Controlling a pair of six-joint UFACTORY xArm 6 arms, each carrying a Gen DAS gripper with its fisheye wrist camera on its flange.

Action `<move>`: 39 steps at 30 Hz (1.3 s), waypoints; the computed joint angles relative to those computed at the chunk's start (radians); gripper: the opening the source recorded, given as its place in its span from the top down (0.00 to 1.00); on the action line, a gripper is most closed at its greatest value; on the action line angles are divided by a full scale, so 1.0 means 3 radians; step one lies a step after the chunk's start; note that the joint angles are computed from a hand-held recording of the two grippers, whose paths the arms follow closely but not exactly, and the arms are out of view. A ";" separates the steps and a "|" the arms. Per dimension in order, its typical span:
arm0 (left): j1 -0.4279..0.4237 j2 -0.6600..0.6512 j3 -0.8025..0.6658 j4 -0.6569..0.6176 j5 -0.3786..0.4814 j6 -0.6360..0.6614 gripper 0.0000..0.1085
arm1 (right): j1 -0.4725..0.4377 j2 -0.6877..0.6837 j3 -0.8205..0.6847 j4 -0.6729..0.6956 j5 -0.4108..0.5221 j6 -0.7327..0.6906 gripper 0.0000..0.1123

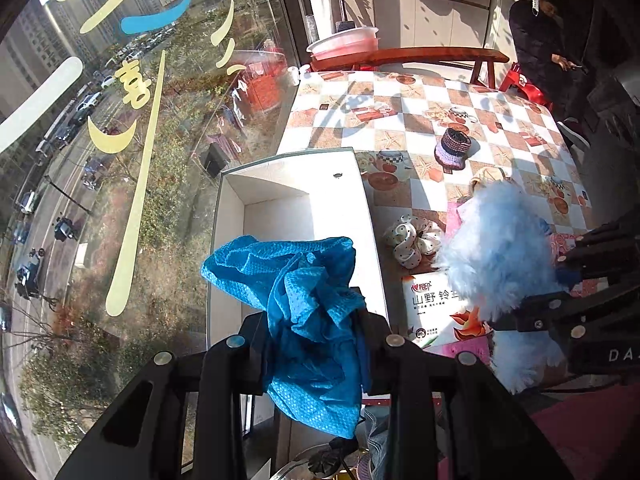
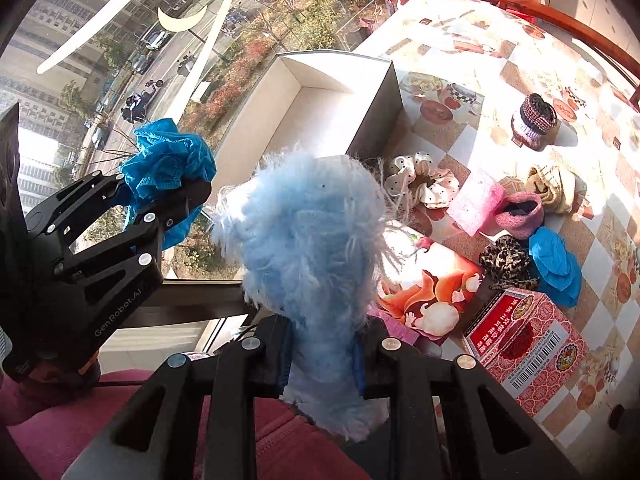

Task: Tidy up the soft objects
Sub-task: 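Lift and carry both held items toward the white cardboard box, then lower both items into the white box and open both grippers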

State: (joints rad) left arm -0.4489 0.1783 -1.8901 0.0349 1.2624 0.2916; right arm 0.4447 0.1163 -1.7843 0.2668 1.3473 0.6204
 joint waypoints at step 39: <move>0.0291 0.0142 0.0035 0.0174 -0.0048 0.0141 0.68 | 0.0005 0.1577 -0.2205 0.0151 0.0807 0.0334 0.78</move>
State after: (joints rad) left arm -0.3616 0.2211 -1.8795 0.0872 1.2481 0.3339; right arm 0.4463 0.5894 -2.4458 0.3121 1.5893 0.7207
